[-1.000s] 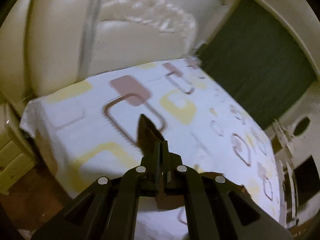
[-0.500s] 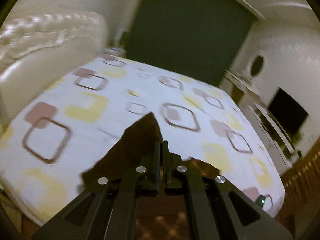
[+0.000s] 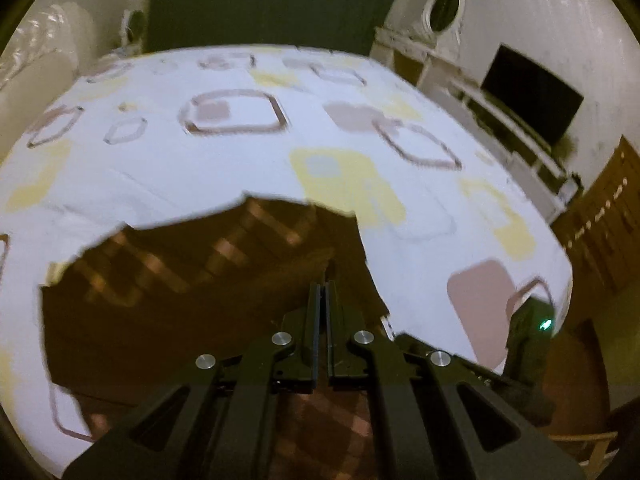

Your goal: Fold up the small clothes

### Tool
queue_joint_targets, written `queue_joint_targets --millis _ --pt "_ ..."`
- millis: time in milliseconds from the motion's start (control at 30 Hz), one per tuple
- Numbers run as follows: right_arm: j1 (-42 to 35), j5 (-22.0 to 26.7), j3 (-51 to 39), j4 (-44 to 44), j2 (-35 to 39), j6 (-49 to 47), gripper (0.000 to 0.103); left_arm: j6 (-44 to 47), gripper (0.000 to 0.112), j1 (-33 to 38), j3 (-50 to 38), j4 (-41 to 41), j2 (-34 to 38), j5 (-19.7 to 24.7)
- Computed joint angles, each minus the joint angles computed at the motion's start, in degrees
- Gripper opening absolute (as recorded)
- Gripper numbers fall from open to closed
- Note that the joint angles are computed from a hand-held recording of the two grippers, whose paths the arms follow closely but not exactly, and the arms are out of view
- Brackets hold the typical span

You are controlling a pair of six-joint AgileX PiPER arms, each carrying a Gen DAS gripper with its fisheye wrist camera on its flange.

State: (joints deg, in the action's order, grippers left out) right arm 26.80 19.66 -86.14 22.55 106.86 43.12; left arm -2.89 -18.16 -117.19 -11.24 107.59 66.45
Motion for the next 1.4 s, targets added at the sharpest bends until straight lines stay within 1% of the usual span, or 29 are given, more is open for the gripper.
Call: queue_joint_targets --millis 200,267,333,400,433,467,500,533,567,600,633,733,833,900,1000,1167,1200,1233,1267,1300,1333,1400 --pt "-0.8 -1.2 2.0 4.5 0.1 -3.8 0.045 -2.3 0.002 -3.8 8.6 2.0 1.5 -6.8" --pt "-0.9 -1.2 2.3 5.7 0.2 -4.9 0.045 -2.0 0.002 -4.3 10.7 1.0 1.6 -8.6" --pt "-1.0 -1.2 2.5 6.7 0.3 -5.9 0.045 -0.4 0.004 -4.3 13.6 -0.7 1.1 -10.8" --pt "-1.2 -1.1 2.7 7.0 0.2 -6.2 0.045 0.1 0.004 -4.6 17.0 -0.6 -0.6 -13.5" --pt "-1.2 -1.2 2.9 7.0 0.1 -6.2 0.045 0.1 0.007 -4.5 18.4 -0.2 -1.4 -14.5" --pt "-1.2 -1.4 3.0 7.3 -0.2 -6.5 0.045 0.0 0.021 -4.1 20.9 0.4 -3.4 -15.9" --pt "-1.3 -1.4 3.1 7.8 -0.5 -7.1 0.045 0.5 0.044 -3.6 23.2 -0.1 -5.3 -17.4" --pt "-1.4 -1.4 2.9 8.6 -0.6 -8.2 0.045 1.8 0.055 -2.3 27.3 -1.4 -8.4 -20.5" --pt "-1.4 -1.1 2.4 8.9 -0.6 -9.0 0.045 1.8 0.073 -1.6 30.2 -1.7 -10.6 -23.0" --pt "-1.4 -0.9 2.0 10.1 -0.6 -10.5 0.045 2.1 0.075 0.0 34.4 -2.1 -14.1 -26.3" --pt "-1.4 -0.6 1.4 12.5 -0.4 -13.3 0.045 3.5 0.075 1.9 37.5 -3.7 -16.6 -28.1" --pt "-1.1 1.5 -1.6 17.3 1.3 -19.0 0.045 7.2 0.077 8.8 44.8 -7.2 -22.5 -30.1" --pt "-0.6 5.5 -6.7 15.4 4.6 -18.0 0.045 11.1 0.077 16.4 50.8 -10.0 -26.0 -30.9" --pt "-0.1 7.7 -10.5 12.9 7.2 -16.0 0.045 14.3 0.077 21.4 53.6 -12.1 -26.9 -30.5" --pt "0.4 12.1 -17.5 5.8 11.5 -9.0 0.045 18.1 0.077 27.6 56.7 -15.7 -27.3 -29.7" --pt "1.4 16.1 -24.0 0.6 15.6 -3.3 0.045 23.9 0.077 34.3 60.0 -21.6 -27.4 -29.9" --pt "1.9 17.7 -25.8 -1.7 16.2 -1.8 0.042 24.5 0.077 35.0 60.4 -22.4 -27.5 -29.7" --pt "2.4 20.2 -28.3 -4.7 17.1 0.1 0.032 24.9 0.077 35.7 60.5 -23.0 -27.1 -29.4" --pt "2.7 22.4 -30.3 -6.0 17.9 0.6 0.025 25.2 0.077 36.2 60.6 -23.5 -26.7 -29.5" --pt "2.9 24.1 -32.0 -6.5 18.6 0.6 0.012 25.8 0.077 37.1 60.8 -24.4 -26.3 -29.0" --pt "2.9 25.5 -33.5 -6.1 19.2 0.3 0.007 26.1 0.077 37.8 60.9 -25.0 -26.0 -28.7" --pt "3.0 26.2 -34.1 -5.9 19.0 0.3 0.007 26.7 0.077 39.2 61.0 -26.4 -25.0 -27.9"
